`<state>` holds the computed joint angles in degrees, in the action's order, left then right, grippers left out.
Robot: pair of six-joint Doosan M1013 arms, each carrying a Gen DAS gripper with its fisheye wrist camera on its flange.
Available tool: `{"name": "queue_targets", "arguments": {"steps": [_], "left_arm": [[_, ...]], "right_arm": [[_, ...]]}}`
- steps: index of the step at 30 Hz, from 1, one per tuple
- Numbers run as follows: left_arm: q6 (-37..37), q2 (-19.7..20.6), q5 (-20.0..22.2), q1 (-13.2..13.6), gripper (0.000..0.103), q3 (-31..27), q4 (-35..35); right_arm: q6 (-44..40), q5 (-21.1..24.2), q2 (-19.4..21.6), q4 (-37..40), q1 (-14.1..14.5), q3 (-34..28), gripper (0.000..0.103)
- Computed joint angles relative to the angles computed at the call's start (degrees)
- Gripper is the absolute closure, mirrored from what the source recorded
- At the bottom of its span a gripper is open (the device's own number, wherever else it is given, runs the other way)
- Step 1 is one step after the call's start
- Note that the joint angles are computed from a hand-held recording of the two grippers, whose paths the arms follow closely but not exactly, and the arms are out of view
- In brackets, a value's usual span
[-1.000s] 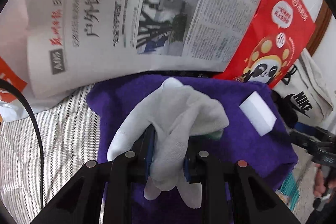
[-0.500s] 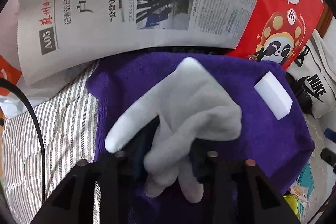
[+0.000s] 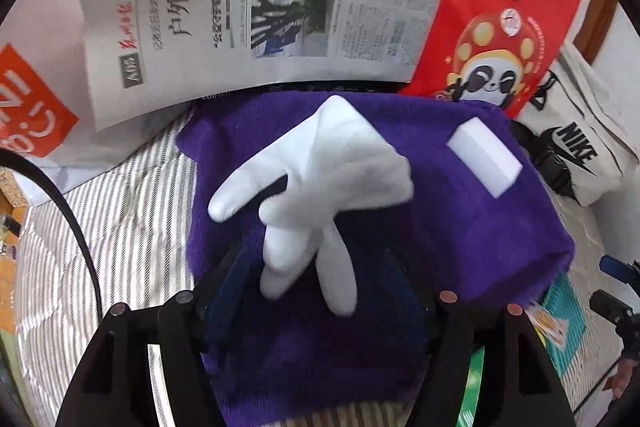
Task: Organize soft objects
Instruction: 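Lower the white gloves onto the purple towel and open the left gripper, then grasp the green snack packet with the left gripper and lift it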
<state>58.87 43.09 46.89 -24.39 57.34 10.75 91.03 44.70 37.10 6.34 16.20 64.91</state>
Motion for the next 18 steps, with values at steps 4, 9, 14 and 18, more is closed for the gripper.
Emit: {"name": "queue_targets", "arguments": {"steps": [4, 9, 14, 18], "left_arm": [[-1.11, -2.16, -1.14, -0.91, 0.036, 2.57, 2.34], [-0.31, -4.87, -3.67, -1.88, 0.036, 5.86, 0.18], [0.42, -7.76, -6.93, -3.33, 0.036, 10.39, -3.28], [2.66, -8.17, -7.89, -4.78, 0.035, 11.83, -7.77]], "right_arm": [[1.68, -1.64, -1.84, 0.06, -0.15, 2.58, 0.020], [6.62, -3.03, -3.56, -5.12, 0.58, 4.95, 0.020], [9.11, -4.42, -5.27, -6.91, 0.85, 7.73, 0.020], [9.68, -5.29, -6.60, -6.66, 0.84, 9.99, 0.020]]}}
